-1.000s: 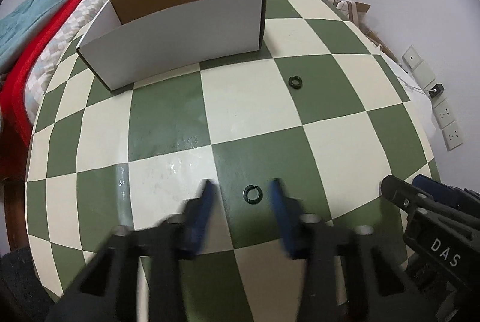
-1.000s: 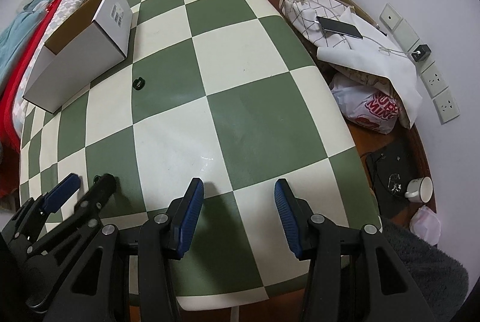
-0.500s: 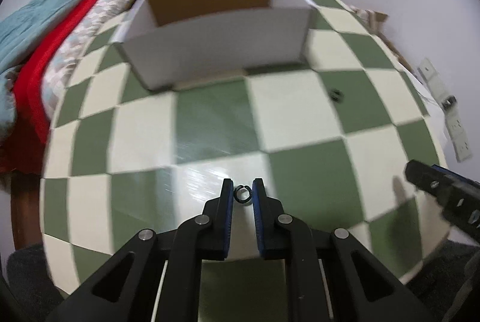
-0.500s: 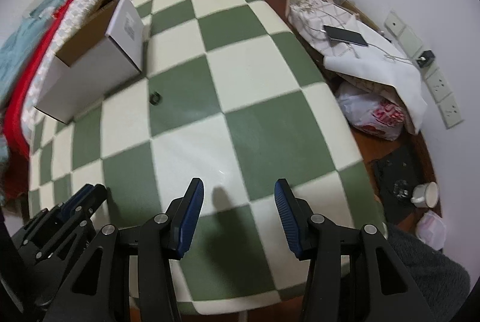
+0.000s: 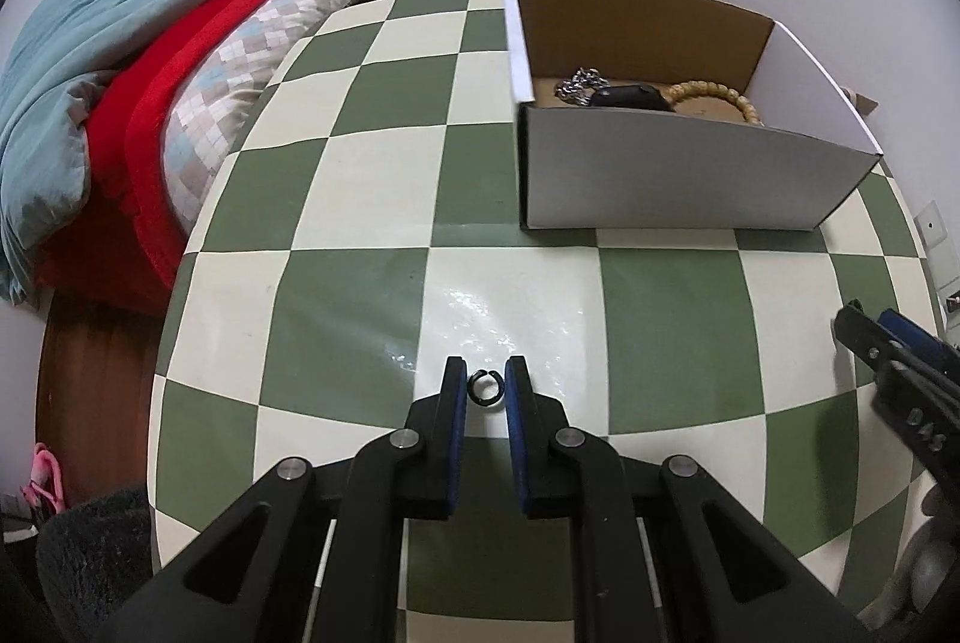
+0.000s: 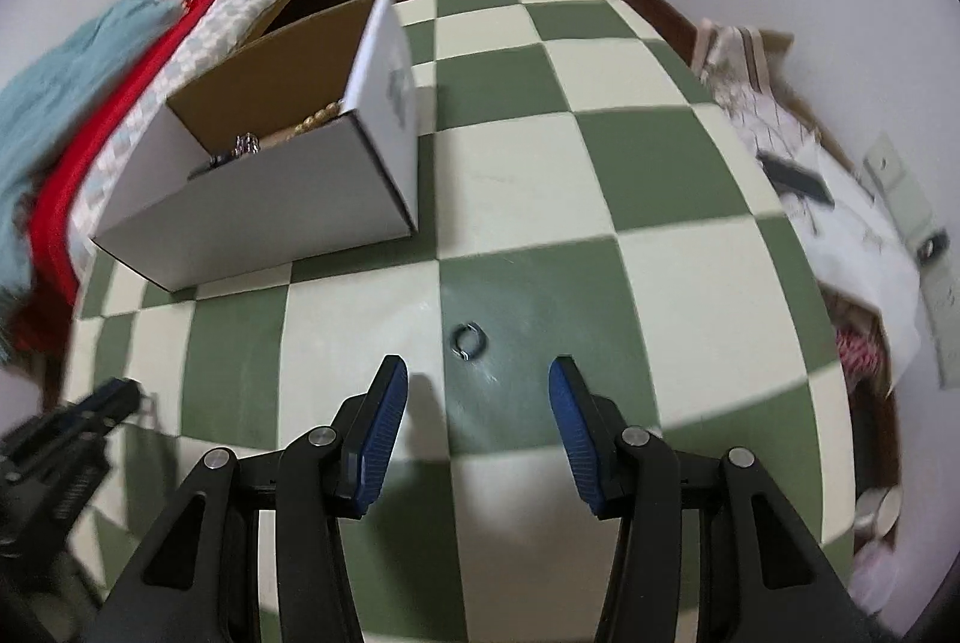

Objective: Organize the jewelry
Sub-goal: 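Carry the black ring with the left tool over the white box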

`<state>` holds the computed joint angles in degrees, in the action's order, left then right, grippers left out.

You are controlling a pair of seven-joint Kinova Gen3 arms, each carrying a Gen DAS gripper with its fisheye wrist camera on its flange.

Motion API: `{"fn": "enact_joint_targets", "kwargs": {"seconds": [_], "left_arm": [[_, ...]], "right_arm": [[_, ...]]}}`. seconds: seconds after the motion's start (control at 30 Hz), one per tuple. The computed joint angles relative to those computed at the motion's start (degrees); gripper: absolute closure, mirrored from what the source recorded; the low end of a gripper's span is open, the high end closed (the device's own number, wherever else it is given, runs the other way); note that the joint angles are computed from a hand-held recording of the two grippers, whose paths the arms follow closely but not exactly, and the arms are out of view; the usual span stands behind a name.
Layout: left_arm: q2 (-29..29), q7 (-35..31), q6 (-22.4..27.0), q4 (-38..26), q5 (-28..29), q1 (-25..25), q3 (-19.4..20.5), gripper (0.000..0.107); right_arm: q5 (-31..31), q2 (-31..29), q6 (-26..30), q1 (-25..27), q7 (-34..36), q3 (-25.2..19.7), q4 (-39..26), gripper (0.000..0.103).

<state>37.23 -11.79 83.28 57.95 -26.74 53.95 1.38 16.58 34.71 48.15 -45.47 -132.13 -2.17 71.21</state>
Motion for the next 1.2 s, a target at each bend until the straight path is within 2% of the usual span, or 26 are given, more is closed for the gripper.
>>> {"fn": "enact_joint_targets", "kwargs": {"seconds": [0.13,0.27,0.43,0.53,0.87,1.03,1.2], "left_arm": [[-0.4,0.4,-0.8,1.0,0.3,-0.2,0.2,0.097],[-0.6,0.8,-1.3,1.5,0.7,-0.4,0.3,0.098],[-0.7,1.2,-1.4,1.7,0.7,-0.3,0.4,0.097],[-1.0,1.4,-1.6,2.0,0.6,-0.4,0.4,0.097],[-2.3,2.3,0.3,0.1,-2.4,1.2,-0.1,0.097],[-2.3,0.6,2.9,-4.9,-5.8,2.7,-0.9,0.097],[-1.7,-2.4,5.1,-10.2,-8.5,3.6,-2.2,0.098]], "right_arm": [[4.7,2.2,2.5,-3.7,-1.3,2.3,-2.7,0.052],[7.2,2.1,1.4,-5.1,-2.9,2.9,-1.8,0.065],[8.4,2.4,1.0,-5.6,-3.7,2.9,-2.1,0.077],[9.2,2.2,0.6,-6.2,-4.4,3.0,-1.5,0.089],[10.0,-0.5,-1.6,-6.5,-7.5,2.8,2.4,0.090],[11.8,-3.7,-3.5,-7.3,-9.6,2.6,4.6,0.090],[13.7,-5.9,-4.5,-7.9,-10.7,2.1,3.4,0.090]]}}
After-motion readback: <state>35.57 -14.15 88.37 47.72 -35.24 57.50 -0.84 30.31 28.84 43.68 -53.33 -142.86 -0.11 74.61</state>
